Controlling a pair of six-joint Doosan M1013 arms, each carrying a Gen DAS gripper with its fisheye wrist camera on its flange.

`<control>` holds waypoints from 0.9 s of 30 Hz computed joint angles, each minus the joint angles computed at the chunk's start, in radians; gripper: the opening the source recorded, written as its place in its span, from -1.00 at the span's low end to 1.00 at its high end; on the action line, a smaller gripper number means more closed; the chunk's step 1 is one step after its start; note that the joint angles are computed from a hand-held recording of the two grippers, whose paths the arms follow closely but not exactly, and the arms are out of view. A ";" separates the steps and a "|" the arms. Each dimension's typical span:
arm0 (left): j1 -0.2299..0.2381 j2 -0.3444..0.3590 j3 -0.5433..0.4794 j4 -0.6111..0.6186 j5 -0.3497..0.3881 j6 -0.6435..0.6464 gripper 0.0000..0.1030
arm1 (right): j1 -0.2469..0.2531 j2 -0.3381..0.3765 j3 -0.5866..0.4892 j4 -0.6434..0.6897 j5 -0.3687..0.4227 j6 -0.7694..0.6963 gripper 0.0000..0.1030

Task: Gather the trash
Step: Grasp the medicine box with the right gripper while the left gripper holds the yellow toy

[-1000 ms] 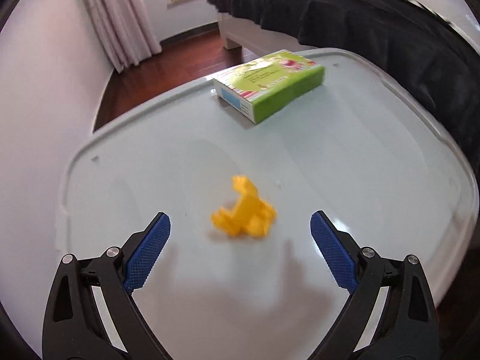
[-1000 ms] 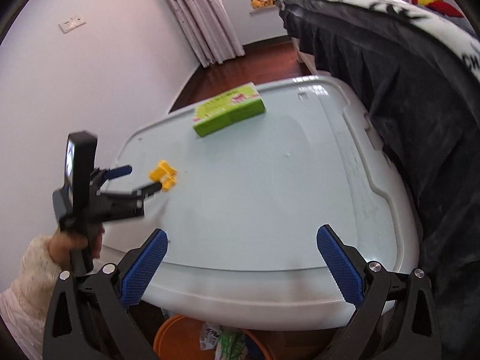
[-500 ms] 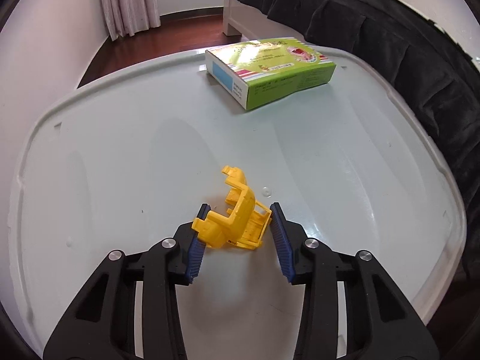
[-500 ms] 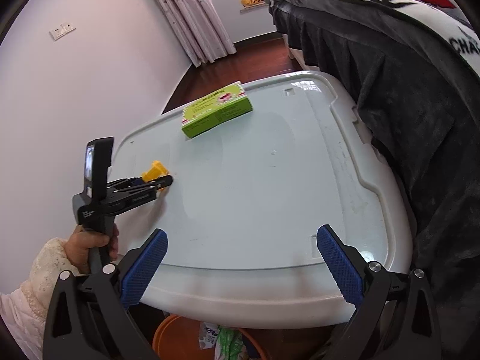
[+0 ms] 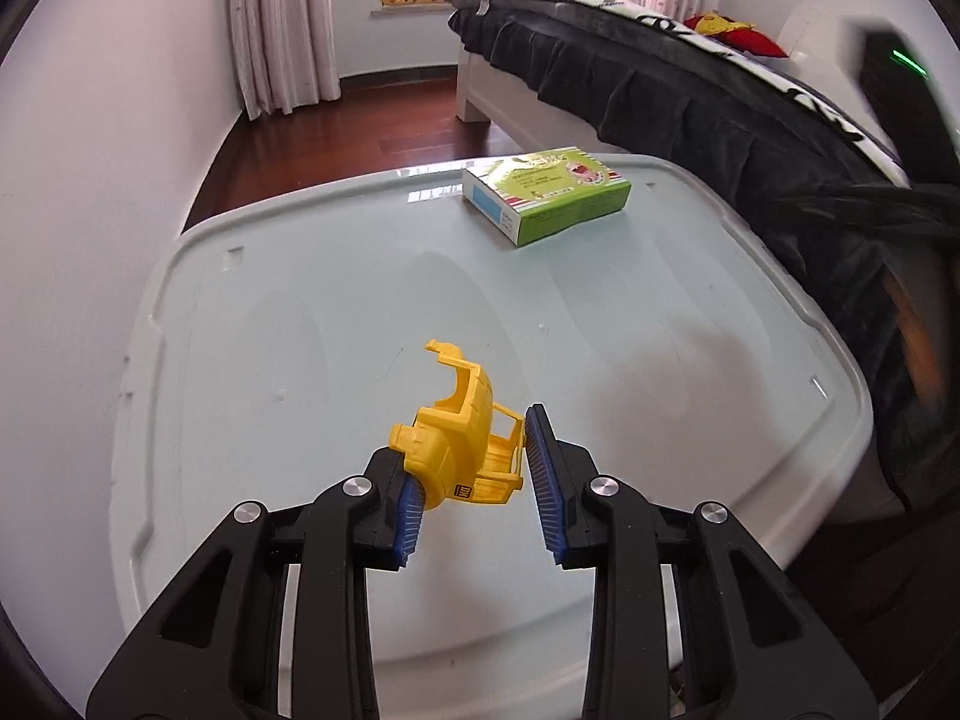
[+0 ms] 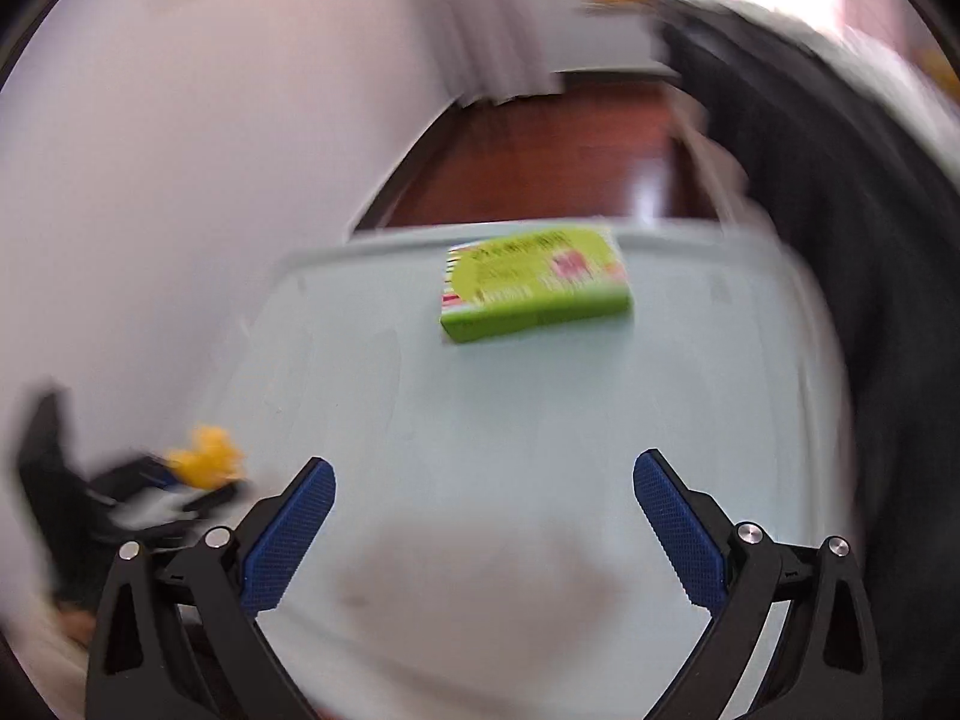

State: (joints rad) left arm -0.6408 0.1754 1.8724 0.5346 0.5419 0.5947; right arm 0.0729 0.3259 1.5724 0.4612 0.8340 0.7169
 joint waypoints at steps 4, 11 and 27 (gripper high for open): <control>-0.005 -0.027 0.037 0.053 -0.046 -0.054 -0.40 | 0.066 0.046 -0.089 -0.137 -0.001 -0.481 0.91; 0.004 -0.012 0.030 0.048 -0.075 -0.030 -0.40 | 0.089 0.253 -0.416 -0.201 0.465 -0.605 0.90; 0.026 0.059 -0.025 -0.181 -0.086 0.177 -0.40 | 0.124 0.420 -0.532 -0.300 0.330 -0.749 0.93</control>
State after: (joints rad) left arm -0.6147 0.2341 1.8476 0.3531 0.4562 0.7717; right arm 0.1972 0.7457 1.0407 0.1616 1.1644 -0.0320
